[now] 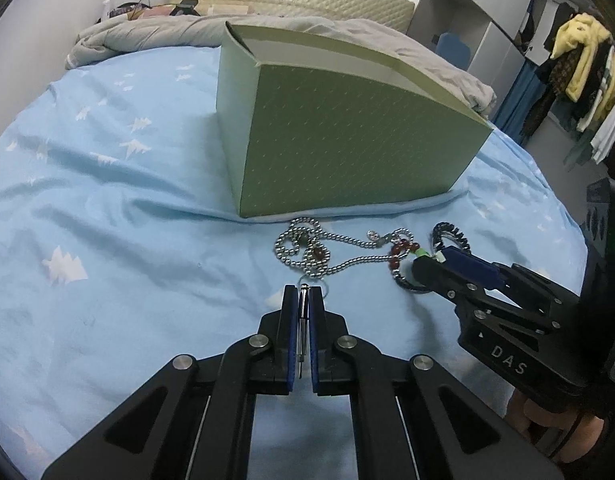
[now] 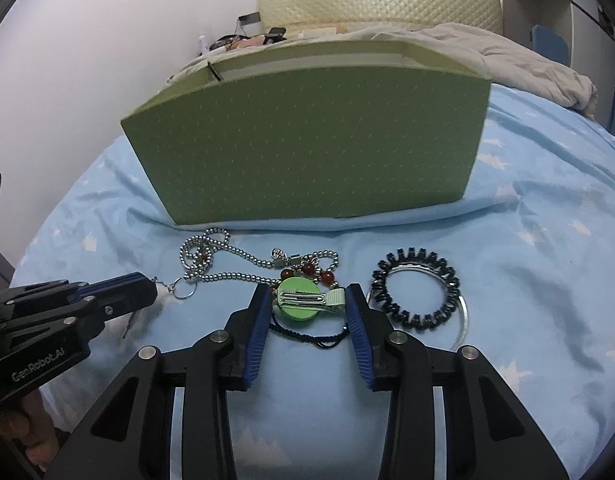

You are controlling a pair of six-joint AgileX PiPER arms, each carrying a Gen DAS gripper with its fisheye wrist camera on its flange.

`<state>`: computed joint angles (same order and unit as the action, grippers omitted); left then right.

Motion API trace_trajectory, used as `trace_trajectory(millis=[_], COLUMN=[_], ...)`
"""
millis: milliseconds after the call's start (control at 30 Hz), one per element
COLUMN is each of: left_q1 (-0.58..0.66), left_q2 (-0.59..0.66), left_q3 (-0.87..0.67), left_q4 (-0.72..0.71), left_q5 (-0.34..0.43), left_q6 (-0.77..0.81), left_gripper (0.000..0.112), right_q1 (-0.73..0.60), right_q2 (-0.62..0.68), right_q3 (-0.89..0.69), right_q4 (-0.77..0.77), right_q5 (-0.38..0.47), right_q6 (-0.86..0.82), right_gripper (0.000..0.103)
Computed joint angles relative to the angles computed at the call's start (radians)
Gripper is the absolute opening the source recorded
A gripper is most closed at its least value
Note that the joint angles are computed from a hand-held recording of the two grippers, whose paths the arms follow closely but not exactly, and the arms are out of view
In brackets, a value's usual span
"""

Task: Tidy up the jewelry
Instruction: 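Lift both held charms and carry them over the green box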

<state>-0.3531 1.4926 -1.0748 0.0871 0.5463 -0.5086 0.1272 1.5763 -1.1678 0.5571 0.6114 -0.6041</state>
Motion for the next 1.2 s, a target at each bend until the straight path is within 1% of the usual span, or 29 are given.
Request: trace_trajectory(millis=[133,233,333,500,633,767,933,967,1067,1133,1167,1200], left_q1=[-0.009,-0.016,-0.026,-0.034,-0.029,-0.024,0.004,0.01,0.034,0.054,0.061,0.068], left_q2=[-0.026,-0.044,-0.062,-0.079,-0.065,-0.032,0.056,0.075,0.172,0.223,0.237,0.27], left_q3=[-0.01,-0.02,-0.044,-0.111,-0.204,-0.335,-0.547,-0.586,-0.776,-0.877,-0.898,-0.956], left_q4=[0.004,0.011,0.01,-0.011,-0.026,-0.024,-0.043,-0.047,-0.058,-0.064,-0.071,-0.074], left_q5=[0.02,0.037,0.064,0.121,0.178,0.247,0.344,0.364,0.466,0.518,0.527,0.56], left_q6=[-0.007,-0.015,-0.011,0.007,0.029,0.058,0.114,0.122,0.148,0.157,0.164,0.174], left_gripper=[0.003,0.003,0.003,0.003,0.003,0.003,0.003,0.003,0.003,0.003,0.003,0.003], right_q1=[-0.022,-0.03,-0.052,-0.075,-0.095,-0.099,-0.078,-0.075,-0.055,-0.052,-0.049,-0.049], right_q2=[-0.042,-0.082,-0.119,-0.157,-0.164,-0.151,-0.068,-0.047,0.037,0.088,0.121,0.151], right_q3=[0.005,0.008,0.005,-0.045,-0.115,-0.212,-0.4,-0.441,-0.592,-0.674,-0.726,-0.77], right_q4=[-0.008,-0.042,-0.043,-0.08,-0.064,-0.063,-0.108,-0.116,-0.157,-0.176,-0.183,-0.184], right_q5=[0.028,0.049,0.085,0.165,0.224,0.259,0.321,0.336,0.397,0.436,0.461,0.485], right_q6=[0.014,0.054,0.07,0.132,0.15,0.163,0.213,0.223,0.263,0.279,0.289,0.294], right_gripper=[0.035,0.035,0.035,0.035,0.035,0.035,0.035,0.035,0.035,0.035,0.035,0.035])
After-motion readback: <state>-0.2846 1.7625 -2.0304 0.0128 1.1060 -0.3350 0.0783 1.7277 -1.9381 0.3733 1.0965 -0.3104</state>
